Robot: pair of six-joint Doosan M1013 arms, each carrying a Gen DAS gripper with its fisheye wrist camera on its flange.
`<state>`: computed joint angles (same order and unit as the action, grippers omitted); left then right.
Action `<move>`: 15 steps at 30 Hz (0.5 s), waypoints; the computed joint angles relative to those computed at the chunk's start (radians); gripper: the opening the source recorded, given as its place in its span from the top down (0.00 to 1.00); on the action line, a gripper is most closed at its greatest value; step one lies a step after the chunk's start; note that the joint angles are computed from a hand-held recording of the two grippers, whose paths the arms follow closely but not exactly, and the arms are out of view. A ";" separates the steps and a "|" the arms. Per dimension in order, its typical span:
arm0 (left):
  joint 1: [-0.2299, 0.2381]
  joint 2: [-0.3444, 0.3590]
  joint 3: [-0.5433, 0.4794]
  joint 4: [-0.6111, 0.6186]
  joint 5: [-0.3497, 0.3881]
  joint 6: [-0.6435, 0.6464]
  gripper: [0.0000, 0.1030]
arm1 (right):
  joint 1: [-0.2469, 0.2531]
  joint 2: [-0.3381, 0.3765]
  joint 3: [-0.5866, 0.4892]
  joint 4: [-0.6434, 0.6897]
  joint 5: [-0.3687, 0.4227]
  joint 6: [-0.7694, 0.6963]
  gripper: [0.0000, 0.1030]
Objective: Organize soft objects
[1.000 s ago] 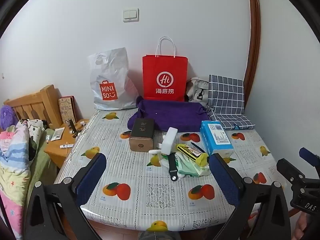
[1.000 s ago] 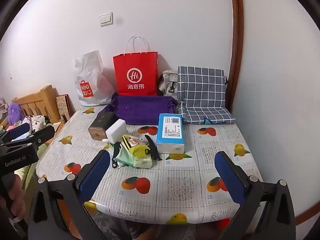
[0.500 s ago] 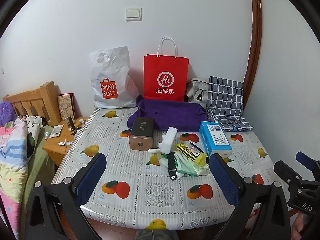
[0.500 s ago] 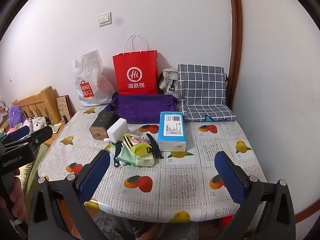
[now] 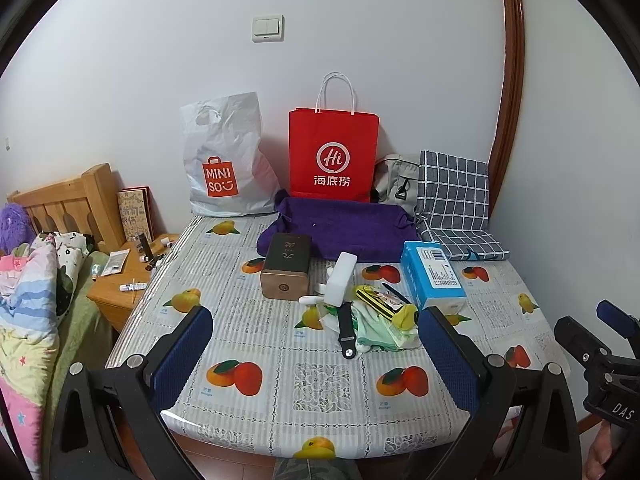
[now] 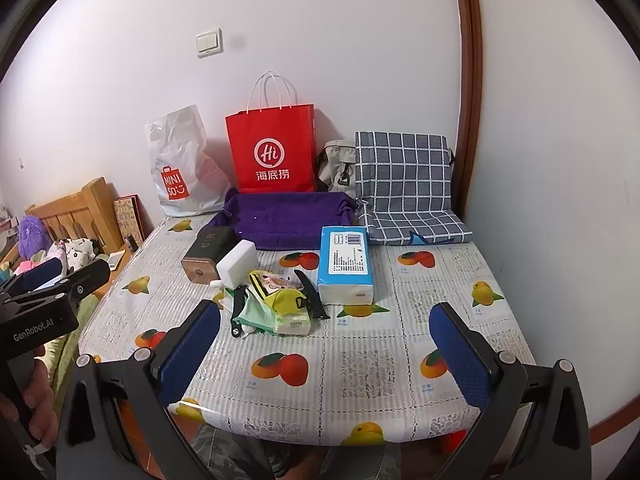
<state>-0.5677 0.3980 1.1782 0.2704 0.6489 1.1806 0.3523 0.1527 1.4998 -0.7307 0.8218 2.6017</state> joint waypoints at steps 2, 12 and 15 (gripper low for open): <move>-0.003 0.000 0.001 0.009 0.000 -0.007 0.00 | 0.001 -0.001 0.001 -0.001 0.001 -0.001 0.00; -0.004 0.000 0.001 0.009 0.001 -0.007 0.00 | 0.001 -0.001 -0.001 -0.003 -0.002 0.003 0.00; -0.007 -0.001 0.002 0.014 0.001 -0.009 0.00 | 0.001 -0.002 0.001 -0.005 -0.003 0.006 0.00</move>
